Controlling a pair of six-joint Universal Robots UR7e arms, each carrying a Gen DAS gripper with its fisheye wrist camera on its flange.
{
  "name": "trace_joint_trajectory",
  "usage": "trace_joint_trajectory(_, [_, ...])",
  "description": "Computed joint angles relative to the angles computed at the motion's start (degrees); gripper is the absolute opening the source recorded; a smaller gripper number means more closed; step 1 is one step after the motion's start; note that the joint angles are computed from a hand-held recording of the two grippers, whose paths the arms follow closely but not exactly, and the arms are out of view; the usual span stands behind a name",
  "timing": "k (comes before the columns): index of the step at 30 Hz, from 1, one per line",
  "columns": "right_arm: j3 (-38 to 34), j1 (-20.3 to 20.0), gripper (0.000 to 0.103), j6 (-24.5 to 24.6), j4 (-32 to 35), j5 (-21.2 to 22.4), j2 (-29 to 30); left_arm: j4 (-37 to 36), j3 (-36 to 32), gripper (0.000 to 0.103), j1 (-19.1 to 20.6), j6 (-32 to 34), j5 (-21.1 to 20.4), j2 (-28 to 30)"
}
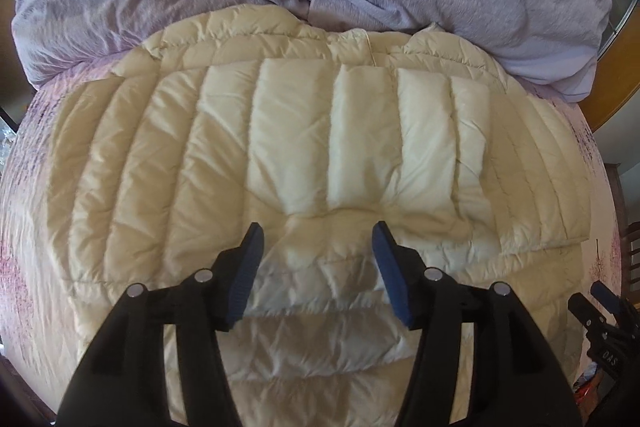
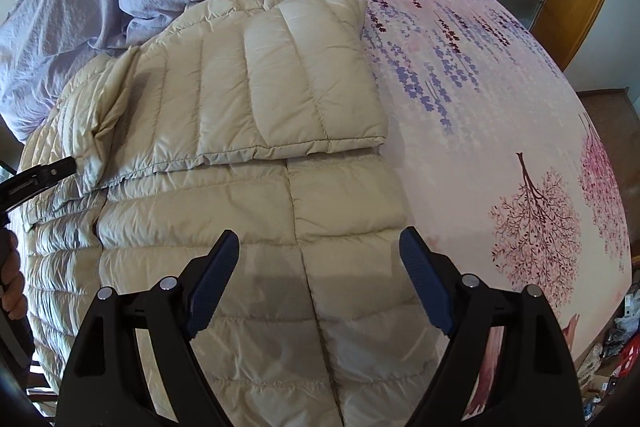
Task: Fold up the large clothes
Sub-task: 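Fold the sleeve with the left tool across the back and release, then grasp the jacket hem with both tools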
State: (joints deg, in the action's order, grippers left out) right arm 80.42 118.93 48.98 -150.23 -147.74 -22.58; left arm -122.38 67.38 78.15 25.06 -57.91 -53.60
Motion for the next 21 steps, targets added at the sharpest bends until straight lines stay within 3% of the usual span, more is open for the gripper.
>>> trace_joint_trajectory(11, [3.57,2.26,0.084,3.44,0.99,0.53,-0.95,0.01,1.82,0.065,5.53,5.45,-1.62,-8.87])
trace_joint_trajectory(21, [9.18,4.07,0.084,10.8,5.93,3.25,-3.42,2.72,2.2,0.074,11.68,8.85,-1.07,-14.44])
